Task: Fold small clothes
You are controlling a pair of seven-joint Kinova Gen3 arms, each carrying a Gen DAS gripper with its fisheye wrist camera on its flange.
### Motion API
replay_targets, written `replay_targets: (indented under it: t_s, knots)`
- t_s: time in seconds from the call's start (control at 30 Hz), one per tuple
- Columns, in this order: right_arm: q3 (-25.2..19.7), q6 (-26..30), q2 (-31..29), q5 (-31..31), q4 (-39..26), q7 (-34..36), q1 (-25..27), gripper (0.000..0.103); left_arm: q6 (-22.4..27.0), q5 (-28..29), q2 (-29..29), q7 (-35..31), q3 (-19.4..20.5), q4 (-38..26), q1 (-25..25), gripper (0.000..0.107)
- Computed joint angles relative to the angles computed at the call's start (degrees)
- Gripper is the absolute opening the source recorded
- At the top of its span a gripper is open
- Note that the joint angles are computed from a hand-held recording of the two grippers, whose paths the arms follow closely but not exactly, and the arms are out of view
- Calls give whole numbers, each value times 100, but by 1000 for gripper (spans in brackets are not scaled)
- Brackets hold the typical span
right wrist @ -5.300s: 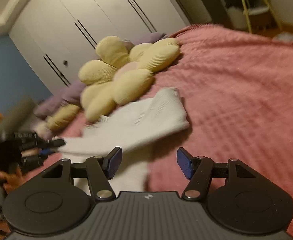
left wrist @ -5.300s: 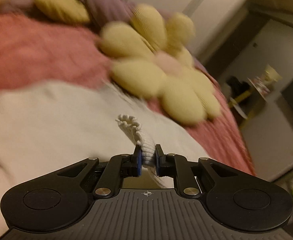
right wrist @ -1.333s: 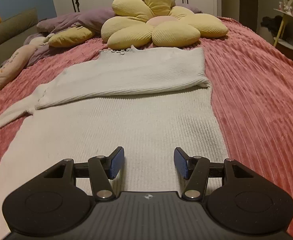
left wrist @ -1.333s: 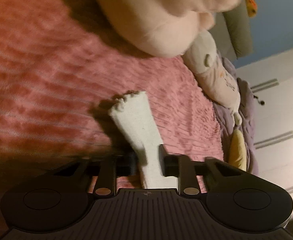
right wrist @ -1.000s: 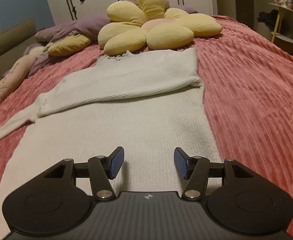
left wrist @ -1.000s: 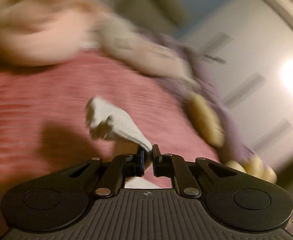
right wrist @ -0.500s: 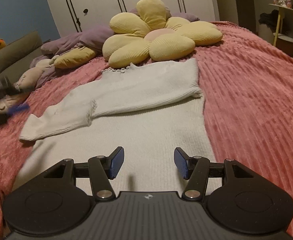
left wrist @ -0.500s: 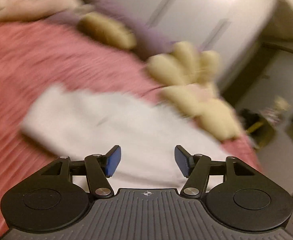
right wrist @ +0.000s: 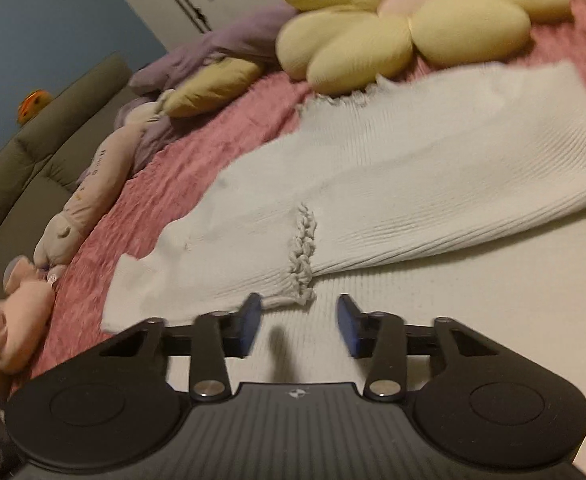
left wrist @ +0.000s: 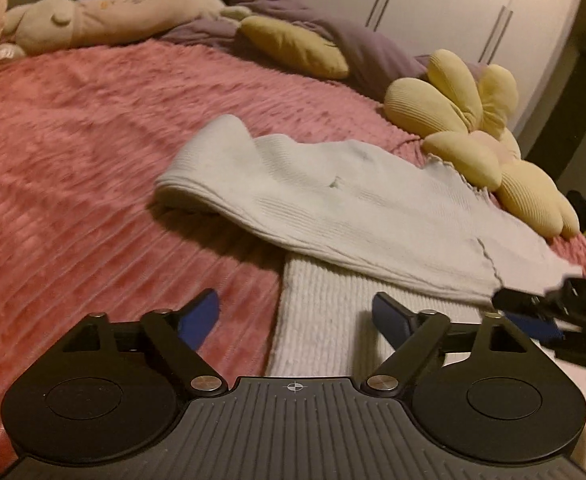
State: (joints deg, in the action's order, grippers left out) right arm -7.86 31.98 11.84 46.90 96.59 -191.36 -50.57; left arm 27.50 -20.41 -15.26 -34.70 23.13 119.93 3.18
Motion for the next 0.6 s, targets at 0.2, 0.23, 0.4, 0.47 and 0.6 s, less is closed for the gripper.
replay_targets:
  t_s: [0.2,0.23,0.4,0.47,0.6]
  knots:
    - [-441,-247,158,378,5,-535,490,24,-130,-621,-25,497,612,172,-367,97]
    - [-572,-294,170,455,14,-606,615,23,-153,-654,-39,531,622,198,-364,97]
    - [-672,-38,139,506,-119,-266,578,9,-650,-434,-127,340,306,459,-247,102]
    - [-372,428,80,900,-212,-334,68,9,-723,-241,-179,219,224,493,-243,102]
    - [436,1360,-134,1757,-100,-243,-992,9,-329,-28,-162,178,348,229,-422,102]
